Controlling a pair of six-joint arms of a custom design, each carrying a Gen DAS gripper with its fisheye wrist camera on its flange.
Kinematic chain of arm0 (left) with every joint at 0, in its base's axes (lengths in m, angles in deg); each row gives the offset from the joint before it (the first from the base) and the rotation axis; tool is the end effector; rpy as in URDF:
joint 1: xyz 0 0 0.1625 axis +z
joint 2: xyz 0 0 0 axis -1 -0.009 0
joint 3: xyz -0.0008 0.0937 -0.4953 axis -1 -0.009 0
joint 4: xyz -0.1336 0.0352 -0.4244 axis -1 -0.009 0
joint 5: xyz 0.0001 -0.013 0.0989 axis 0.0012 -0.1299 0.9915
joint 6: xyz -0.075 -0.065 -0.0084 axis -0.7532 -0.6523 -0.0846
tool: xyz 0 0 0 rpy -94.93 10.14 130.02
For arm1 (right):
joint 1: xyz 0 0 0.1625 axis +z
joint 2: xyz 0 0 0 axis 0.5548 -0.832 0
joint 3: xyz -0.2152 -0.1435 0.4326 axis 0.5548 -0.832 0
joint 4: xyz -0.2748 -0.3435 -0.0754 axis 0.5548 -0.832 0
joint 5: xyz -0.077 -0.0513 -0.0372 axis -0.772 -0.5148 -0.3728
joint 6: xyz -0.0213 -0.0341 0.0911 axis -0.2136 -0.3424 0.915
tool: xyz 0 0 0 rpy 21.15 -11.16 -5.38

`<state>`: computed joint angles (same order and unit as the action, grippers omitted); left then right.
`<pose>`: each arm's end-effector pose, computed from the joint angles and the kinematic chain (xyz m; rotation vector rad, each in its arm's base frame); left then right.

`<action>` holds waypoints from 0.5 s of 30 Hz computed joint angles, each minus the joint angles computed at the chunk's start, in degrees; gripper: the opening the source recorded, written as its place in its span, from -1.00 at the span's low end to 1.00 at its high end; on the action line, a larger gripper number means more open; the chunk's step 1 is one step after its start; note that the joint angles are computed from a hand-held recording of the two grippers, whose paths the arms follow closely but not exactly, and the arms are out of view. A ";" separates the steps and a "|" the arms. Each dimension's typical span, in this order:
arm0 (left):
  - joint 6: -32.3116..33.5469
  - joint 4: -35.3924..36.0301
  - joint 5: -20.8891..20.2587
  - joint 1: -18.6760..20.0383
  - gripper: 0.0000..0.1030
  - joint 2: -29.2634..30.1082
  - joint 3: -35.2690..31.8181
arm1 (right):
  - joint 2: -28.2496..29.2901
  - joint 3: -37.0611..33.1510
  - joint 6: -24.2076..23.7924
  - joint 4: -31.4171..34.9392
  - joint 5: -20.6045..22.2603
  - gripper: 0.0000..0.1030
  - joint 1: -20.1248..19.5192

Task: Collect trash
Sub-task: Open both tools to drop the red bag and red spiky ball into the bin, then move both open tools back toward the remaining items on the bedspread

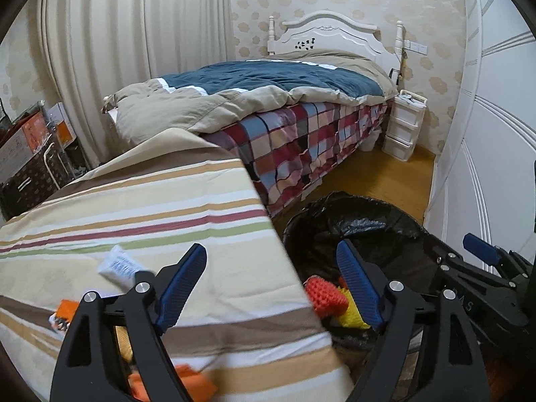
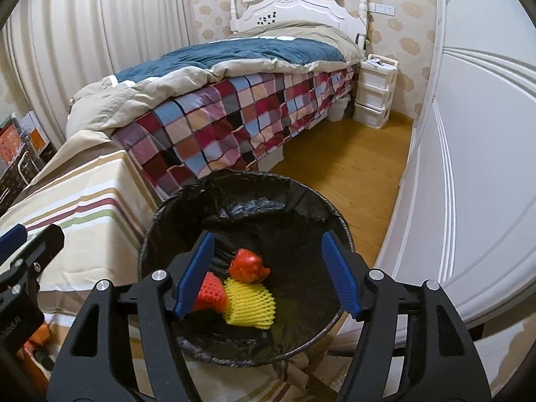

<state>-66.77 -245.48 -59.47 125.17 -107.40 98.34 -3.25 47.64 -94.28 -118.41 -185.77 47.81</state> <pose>-0.3885 -0.5591 -0.0590 0.1637 2.0511 -1.0807 0.0146 -0.6266 0.2817 0.5552 -2.3051 0.9031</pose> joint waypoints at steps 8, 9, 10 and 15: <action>-12.26 9.55 0.67 -2.14 0.55 -5.58 6.29 | -3.02 4.88 0.17 -0.04 2.52 0.32 0.95; -13.80 10.65 0.50 -2.40 0.55 -6.45 7.21 | -3.22 5.35 0.16 -0.01 2.67 0.33 1.15; -15.27 11.71 0.40 -2.64 0.55 -7.17 7.98 | -3.56 6.32 0.07 -0.21 2.98 0.34 1.38; -26.75 22.43 0.33 -4.10 0.55 -11.27 12.13 | -4.59 9.62 -0.46 0.03 3.97 0.34 2.02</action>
<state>-93.52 -223.05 -59.14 121.07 -118.67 110.47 -7.83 57.26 -94.74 -118.37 -181.81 49.83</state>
